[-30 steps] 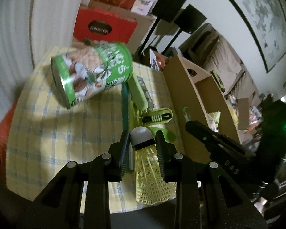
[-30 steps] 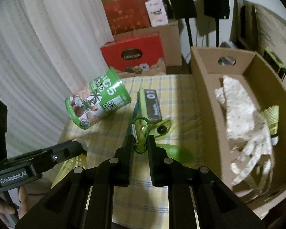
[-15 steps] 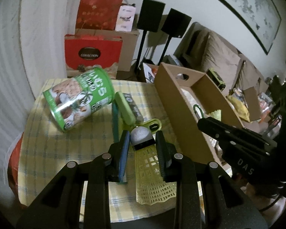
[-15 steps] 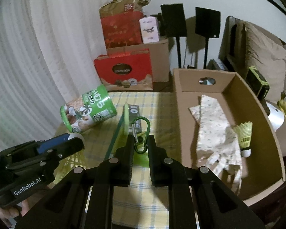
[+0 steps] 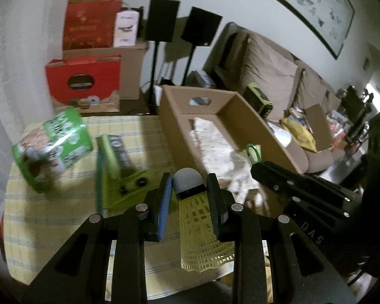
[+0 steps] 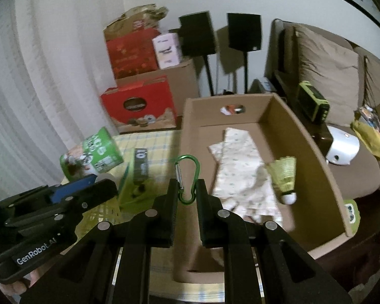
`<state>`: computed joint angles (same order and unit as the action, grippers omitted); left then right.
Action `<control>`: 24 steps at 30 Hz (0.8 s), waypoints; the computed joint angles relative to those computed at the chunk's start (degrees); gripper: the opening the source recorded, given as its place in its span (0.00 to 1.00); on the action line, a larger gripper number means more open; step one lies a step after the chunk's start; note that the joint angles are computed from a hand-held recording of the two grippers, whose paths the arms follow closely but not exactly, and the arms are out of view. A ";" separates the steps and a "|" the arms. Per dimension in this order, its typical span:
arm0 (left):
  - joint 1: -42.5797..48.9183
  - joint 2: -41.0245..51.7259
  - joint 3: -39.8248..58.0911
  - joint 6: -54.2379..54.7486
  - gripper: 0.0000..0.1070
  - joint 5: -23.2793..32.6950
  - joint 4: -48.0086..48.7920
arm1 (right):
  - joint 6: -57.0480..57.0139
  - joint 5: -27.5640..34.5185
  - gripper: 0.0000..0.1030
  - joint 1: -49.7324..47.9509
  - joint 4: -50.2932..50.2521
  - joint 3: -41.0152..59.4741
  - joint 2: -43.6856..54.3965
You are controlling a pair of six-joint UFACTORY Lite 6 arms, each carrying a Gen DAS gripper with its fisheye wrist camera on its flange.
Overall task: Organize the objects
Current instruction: 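Lower the shuttlecock into the cardboard box and open the left gripper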
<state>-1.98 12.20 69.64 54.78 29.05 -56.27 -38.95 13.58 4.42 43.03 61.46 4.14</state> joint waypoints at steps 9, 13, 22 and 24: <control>-9.13 6.19 7.84 -9.84 0.24 -0.83 4.87 | -8.91 2.94 0.12 -8.50 6.65 -1.18 -1.15; -12.61 9.86 10.73 -13.95 0.24 -2.11 7.45 | -11.83 3.67 0.12 -11.32 8.90 -1.19 -0.14; -16.71 18.02 15.71 -19.13 0.24 -3.25 10.94 | -17.99 4.41 0.12 -16.25 13.75 -1.28 2.84; -17.48 19.88 17.36 -21.64 0.24 -2.74 13.59 | -18.87 4.51 0.12 -16.90 14.38 -0.95 3.87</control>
<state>-19.47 32.08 87.00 33.13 26.31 -42.68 -57.81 18.09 -12.48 57.41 60.51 8.02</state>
